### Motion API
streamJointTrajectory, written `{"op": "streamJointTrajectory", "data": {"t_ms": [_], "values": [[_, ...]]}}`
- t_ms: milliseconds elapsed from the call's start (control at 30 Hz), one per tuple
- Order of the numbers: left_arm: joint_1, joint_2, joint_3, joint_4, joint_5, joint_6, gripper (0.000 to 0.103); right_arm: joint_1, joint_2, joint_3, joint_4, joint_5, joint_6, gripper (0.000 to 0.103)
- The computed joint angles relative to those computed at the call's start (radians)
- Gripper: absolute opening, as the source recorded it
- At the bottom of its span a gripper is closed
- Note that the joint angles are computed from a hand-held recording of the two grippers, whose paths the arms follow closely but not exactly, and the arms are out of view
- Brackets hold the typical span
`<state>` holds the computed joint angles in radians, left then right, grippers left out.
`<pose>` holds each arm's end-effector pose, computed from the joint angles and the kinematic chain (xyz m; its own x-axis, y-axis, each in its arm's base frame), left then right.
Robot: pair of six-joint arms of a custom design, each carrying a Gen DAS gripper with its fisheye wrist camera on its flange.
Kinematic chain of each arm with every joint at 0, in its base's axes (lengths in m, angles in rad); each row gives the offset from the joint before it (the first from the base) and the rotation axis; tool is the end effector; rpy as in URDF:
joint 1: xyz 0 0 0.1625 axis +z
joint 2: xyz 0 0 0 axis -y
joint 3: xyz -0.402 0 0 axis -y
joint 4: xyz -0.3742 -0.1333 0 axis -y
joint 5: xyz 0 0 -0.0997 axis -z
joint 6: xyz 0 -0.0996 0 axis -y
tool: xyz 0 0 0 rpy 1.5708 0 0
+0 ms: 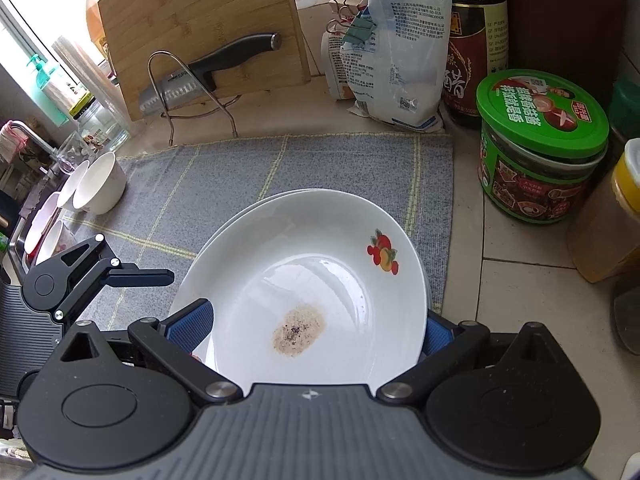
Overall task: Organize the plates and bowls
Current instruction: 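Lower the stained plate onto the stack and open both tools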
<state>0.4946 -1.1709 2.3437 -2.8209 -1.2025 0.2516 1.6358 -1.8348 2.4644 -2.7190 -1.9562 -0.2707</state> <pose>-0.2789 -0.3426 0.1029 -0.2341 0.9003 -0.3669 0.9662 0.2572 0.0146 0.1171 -0.3230 0.2995 -0.8876 -0.1106 0.4472 -0.3049 0.8687 -0.3903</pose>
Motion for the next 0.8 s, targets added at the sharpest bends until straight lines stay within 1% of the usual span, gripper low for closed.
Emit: {"op": "streamJointTrajectory", "data": {"t_ms": [233,533,733,800], "values": [[-0.012,-0.011,0.012,-0.007,0.003,-0.018,0.102,0.022,0.007,0.0,0.001,-0.037,0.001,0.103],[-0.019,-0.012,0.018,-0.032,0.001,-0.02,0.102,0.038,-0.013,0.006,0.014,-0.07,-0.006,0.103],[-0.028,-0.005,0.024,-0.066,0.002,-0.023,0.102,0.04,-0.029,0.015,0.013,-0.084,-0.019,0.103],[-0.031,-0.006,0.03,-0.087,0.003,-0.029,0.102,0.039,-0.043,0.021,0.01,-0.066,-0.041,0.103]]}}
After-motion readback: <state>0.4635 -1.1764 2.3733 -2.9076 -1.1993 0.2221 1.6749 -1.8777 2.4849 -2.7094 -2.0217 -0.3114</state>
